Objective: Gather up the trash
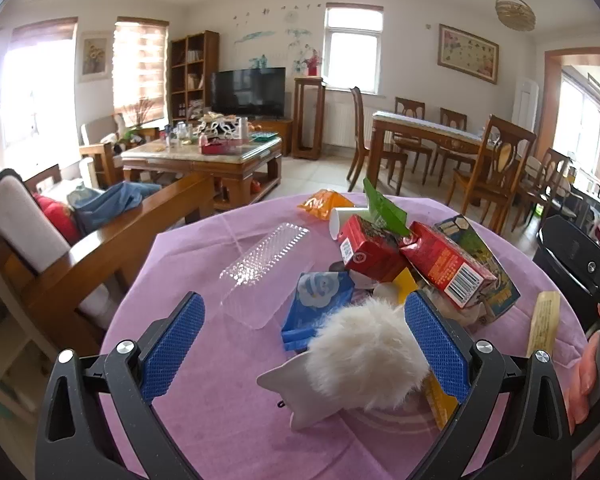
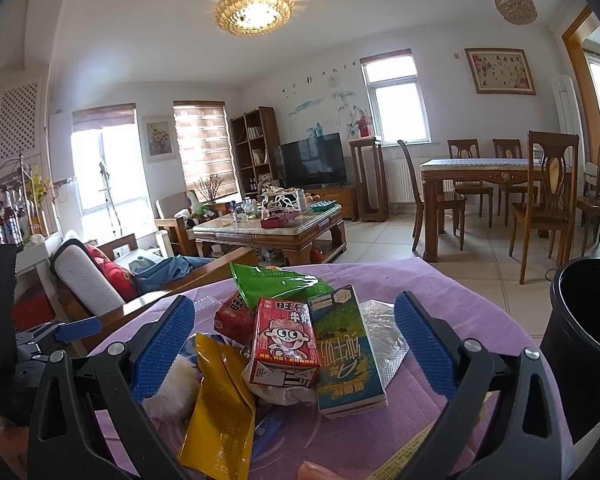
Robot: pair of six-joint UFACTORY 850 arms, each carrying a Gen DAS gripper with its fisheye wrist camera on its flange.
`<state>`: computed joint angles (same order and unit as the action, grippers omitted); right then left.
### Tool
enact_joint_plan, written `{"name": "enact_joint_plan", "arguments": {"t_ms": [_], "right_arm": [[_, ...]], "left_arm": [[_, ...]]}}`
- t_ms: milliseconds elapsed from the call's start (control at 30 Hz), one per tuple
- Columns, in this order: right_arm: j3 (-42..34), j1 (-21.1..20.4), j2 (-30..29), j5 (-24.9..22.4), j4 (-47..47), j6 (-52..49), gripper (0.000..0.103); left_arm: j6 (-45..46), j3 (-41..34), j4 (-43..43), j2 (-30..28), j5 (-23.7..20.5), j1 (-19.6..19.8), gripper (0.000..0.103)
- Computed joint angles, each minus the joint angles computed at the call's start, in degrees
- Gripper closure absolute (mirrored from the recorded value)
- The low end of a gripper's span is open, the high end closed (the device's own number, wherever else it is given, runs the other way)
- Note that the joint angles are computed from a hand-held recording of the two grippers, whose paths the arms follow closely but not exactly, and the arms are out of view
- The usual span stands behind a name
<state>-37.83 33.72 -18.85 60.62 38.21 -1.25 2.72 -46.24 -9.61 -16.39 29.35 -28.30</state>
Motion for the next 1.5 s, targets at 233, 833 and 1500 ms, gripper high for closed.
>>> {"name": "enact_joint_plan", "arguments": {"t_ms": [233,833,1500], "right_arm": [[0.0,0.02,-0.04,-0.05,-0.01,0.06,0.004],[0.12,-0.06,-0.07,-0.08,-0.2,0.34,0.004],[0.36,-0.3,0.03,-0.38,-0.54,1.23,0.004]], "left_arm": [[-0.02,-0.16,0.01,-0.24,0.01,0.02,0.004],[0.45,-0.33,-0.5,-0.48,-0.1,-0.11,0.004],[-7.41,0.17,6.17,-0.47,0.75,1.13,0.004]]}}
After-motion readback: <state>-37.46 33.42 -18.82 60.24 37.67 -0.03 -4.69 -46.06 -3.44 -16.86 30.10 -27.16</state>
